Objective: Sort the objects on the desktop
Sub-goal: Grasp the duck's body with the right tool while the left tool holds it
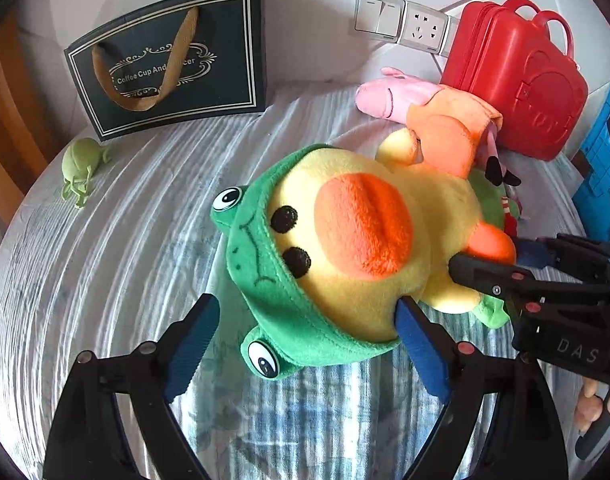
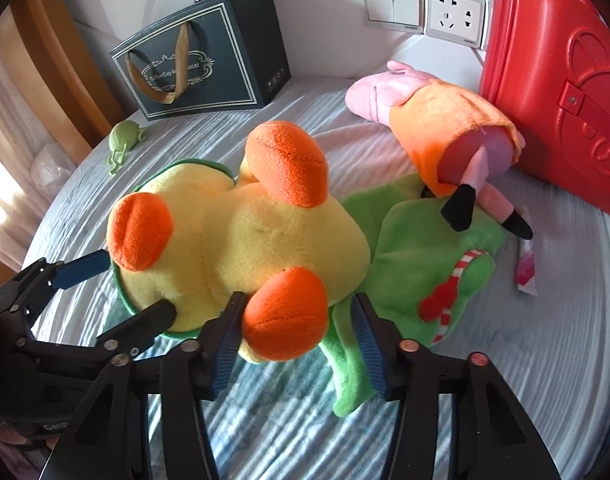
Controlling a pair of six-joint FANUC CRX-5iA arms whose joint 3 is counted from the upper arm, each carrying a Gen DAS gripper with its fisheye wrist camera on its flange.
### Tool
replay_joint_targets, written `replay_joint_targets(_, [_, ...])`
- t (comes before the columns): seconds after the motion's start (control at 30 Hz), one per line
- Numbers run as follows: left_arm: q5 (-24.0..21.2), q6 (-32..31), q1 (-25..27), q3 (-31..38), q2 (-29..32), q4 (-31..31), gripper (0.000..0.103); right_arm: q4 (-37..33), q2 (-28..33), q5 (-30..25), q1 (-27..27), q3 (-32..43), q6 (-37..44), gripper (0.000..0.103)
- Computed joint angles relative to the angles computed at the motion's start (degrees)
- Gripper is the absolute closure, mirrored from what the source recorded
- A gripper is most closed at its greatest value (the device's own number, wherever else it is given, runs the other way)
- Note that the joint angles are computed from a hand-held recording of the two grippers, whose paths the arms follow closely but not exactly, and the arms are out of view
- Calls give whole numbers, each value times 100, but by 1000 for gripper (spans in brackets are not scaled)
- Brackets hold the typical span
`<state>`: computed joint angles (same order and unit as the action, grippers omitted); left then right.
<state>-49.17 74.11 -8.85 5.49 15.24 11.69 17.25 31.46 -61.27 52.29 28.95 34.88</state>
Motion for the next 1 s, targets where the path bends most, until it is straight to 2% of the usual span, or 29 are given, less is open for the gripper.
replay_joint_targets(0.03, [-22, -11, -14, 30, 30, 5, 14, -26, 10, -10, 1, 20, 14, 69])
replay_joint_targets(0.07, [-79, -45, -14, 57, 60, 46, 16, 24, 42, -90, 17, 67, 6, 70])
replay_joint_targets(0.17, [-225, -244, 25, -1, 94, 357, 31, -22, 46, -133, 28, 93, 40, 71])
replay_joint_targets(0.37, [43, -12, -103, -183, -133, 127, 54, 290, -82, -60, 183, -136, -158, 74])
replay_joint_targets(0.67, [554, -280, -89, -815, -952, 410, 67, 1182, -591, 131, 574, -685, -618, 74])
replay_joint_targets(0.73, [623, -417, -51, -931, -1151, 592, 85, 1472, -732, 168, 694, -808, -755, 74])
replay_joint_targets(0.77, [618, -489, -37, -967, -1226, 697, 103, 1586, -818, 192, 753, -871, -793, 75])
replay_joint_targets(0.83, [507, -487, -39, -918, -1326, 740, 103, 1778, -802, -4, 868, -745, -780, 75])
replay_joint_targets(0.9, [422, -243, -81, -862, -1442, 501, 103, 1755, -736, -342, 945, -501, -781, 75])
replay_joint_targets(1.0, [90, -362, 35, -991, -1573, 733, 102, 1524, -993, -421, 1000, -772, -1124, 75])
